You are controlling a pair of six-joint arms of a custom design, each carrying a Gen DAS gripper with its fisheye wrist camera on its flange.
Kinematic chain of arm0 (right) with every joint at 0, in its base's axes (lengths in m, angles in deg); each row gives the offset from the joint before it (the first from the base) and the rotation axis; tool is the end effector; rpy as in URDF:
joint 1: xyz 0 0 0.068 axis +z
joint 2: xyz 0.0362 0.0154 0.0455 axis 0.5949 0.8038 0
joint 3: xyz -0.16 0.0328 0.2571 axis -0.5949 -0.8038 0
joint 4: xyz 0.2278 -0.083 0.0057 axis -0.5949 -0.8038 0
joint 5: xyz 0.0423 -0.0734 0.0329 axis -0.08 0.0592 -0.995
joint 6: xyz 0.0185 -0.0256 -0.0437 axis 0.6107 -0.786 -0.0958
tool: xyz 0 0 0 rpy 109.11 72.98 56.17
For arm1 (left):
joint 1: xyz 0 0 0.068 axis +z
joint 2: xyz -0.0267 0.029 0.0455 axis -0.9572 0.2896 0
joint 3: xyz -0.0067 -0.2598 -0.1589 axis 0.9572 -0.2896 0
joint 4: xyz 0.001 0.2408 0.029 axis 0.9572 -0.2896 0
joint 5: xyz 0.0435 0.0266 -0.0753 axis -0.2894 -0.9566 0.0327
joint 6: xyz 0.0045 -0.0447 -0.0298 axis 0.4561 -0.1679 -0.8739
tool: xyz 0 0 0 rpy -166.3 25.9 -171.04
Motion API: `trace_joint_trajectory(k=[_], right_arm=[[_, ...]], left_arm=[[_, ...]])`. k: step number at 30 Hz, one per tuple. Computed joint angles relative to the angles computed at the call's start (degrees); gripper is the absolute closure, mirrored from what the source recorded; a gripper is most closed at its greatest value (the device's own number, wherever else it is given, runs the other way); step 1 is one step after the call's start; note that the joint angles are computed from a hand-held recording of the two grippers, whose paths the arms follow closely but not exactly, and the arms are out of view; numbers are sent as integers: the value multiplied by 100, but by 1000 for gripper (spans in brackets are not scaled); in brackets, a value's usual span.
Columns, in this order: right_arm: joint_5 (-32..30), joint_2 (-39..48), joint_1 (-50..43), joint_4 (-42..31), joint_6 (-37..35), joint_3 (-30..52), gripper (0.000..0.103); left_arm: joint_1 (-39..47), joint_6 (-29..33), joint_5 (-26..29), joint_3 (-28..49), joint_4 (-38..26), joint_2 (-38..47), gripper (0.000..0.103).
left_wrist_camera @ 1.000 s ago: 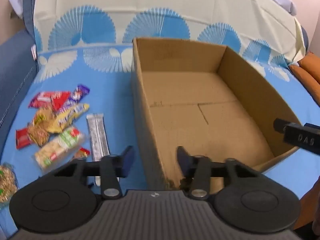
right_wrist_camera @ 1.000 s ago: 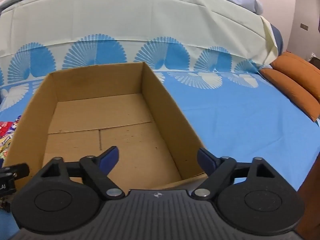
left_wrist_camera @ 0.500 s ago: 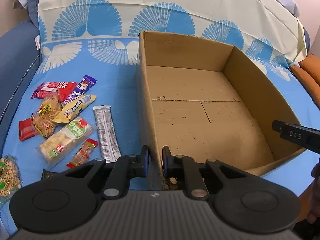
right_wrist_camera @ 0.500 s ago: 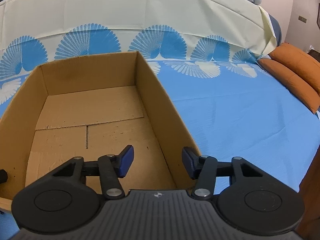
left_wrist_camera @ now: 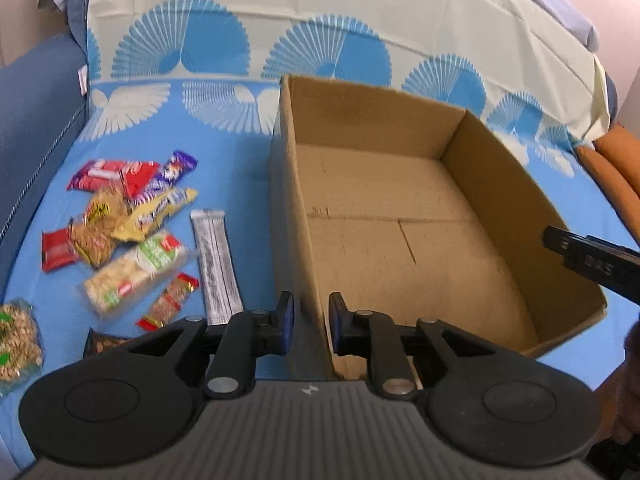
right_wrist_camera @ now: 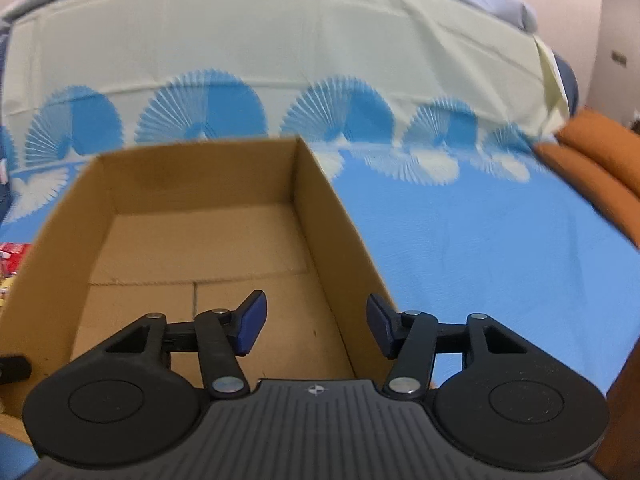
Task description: Organize snacks
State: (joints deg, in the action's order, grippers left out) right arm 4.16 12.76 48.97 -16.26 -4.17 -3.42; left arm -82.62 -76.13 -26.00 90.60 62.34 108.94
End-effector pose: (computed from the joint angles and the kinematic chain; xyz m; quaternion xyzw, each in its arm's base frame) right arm 0.2385 0.0405 0.2712 0.0829 0.8853 -0.0535 0.4544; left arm 0.2490 -0.0434 0.2758 0.0191 0.9327 -0.0797 0.3511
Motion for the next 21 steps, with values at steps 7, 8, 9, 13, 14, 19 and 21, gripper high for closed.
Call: trace_joint_trajectory(k=[7, 8, 9, 13, 14, 19, 21], right_arm=[[153, -608, -115, -265, 56, 120, 35], [108, -528, -220, -440, 109, 203, 35], [62, -347, -311, -745, 199, 384, 35], [-205, 102, -603, -1248, 434, 624, 41], [-183, 166, -602, -1198, 425, 619, 48], [-25, 413, -519, -902, 373, 580, 65], [-26, 418, -582, -534, 260, 424, 66]], left_arm=[[1, -44, -75, 32, 18, 175, 67], [-13, -39, -110, 44, 12, 199, 68], [-2, -15, -113, 44, 19, 211, 68], [18, 84, -144, -9, 95, 198, 79], [38, 99, -83, -8, 97, 201, 84], [6, 141, -95, -42, 155, 169, 87], [34, 152, -68, -21, 146, 188, 87]])
